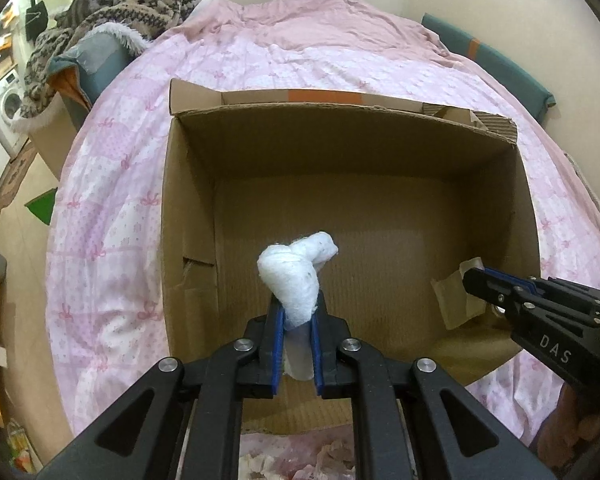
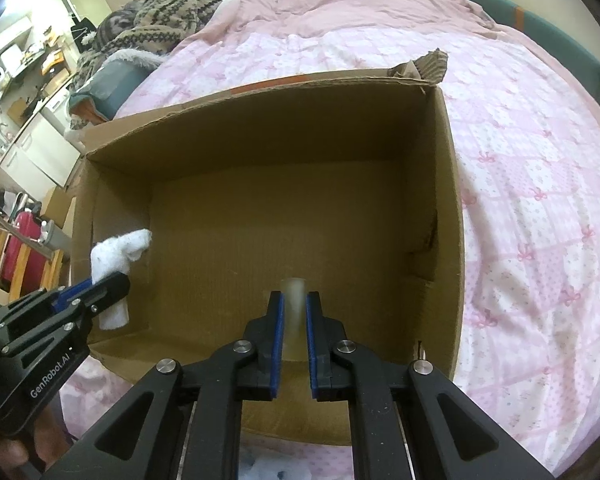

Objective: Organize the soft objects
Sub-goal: 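Carry both items into the cardboard box and open both tools, then grasp the pink rubber duck with the left tool while the right tool approaches the blue sock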

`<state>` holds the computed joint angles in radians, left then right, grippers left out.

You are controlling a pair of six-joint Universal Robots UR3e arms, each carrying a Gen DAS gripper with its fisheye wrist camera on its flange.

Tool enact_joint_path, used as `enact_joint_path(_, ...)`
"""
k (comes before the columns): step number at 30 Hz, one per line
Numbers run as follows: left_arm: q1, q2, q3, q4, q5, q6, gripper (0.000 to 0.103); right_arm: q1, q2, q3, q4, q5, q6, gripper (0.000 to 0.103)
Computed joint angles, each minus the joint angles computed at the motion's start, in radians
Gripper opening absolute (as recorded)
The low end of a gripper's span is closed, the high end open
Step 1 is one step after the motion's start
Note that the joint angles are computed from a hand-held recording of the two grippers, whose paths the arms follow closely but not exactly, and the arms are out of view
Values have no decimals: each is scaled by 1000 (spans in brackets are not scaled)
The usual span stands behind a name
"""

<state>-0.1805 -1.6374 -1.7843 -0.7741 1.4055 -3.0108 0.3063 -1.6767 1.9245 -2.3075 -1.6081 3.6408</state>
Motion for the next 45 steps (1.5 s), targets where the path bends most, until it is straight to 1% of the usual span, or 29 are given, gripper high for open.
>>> enact_joint_path(6,9,21,-13,8,-2,1,15,3,-3,1,-18,3,7,11)
enact_joint_path(8,14,27,-14,1,-11,1,17,3,-17,13,-25,3,9,13)
enact_joint_path(11,23,43,-22,-1,-24,9,24,-1,-34,25,-40,11,11,17)
enact_joint_path(12,23,46,-25,1,-23,9,31,-1,-38,26,-41,11,13,18)
enact_joint_path(13,21,50,-26,3,-17,7,45,-2,-40,27,-43,11,15,19)
enact_joint_path(14,16,52,-26,7,-7,4,54,-4,-44,28,-43,14,16,22)
enact_joint_path(15,13,59,-32,21,6,-1,65,-9,-50,32,-42,20,16,25)
enact_joint_path(16,13,69,-42,37,9,-4,66,-17,-60,41,-41,30,18,31)
enact_joint_path(18,15,87,-49,50,8,2,66,-29,-76,51,-40,45,23,50)
enact_joint_path(19,17,94,-48,48,6,7,66,-30,-85,57,-43,44,26,67)
enact_joint_path(20,19,105,-53,52,4,12,66,-28,-91,61,-52,36,34,70)
enact_joint_path(27,58,212,-93,39,9,36,66,-29,-167,84,-42,26,36,70)
enact_joint_path(33,160,336,-160,-74,-44,57,66,-36,-270,110,33,36,33,70)
enact_joint_path(36,192,379,-191,-120,-54,70,66,-23,-316,126,65,31,46,70)
enact_joint_path(39,230,417,-210,-208,-64,93,66,-6,-348,153,86,40,77,70)
enact_joint_path(42,284,461,-231,-310,-88,114,66,37,-347,152,131,15,125,70)
enact_joint_path(45,346,499,-253,-441,-129,159,66,40,-384,190,133,53,166,70)
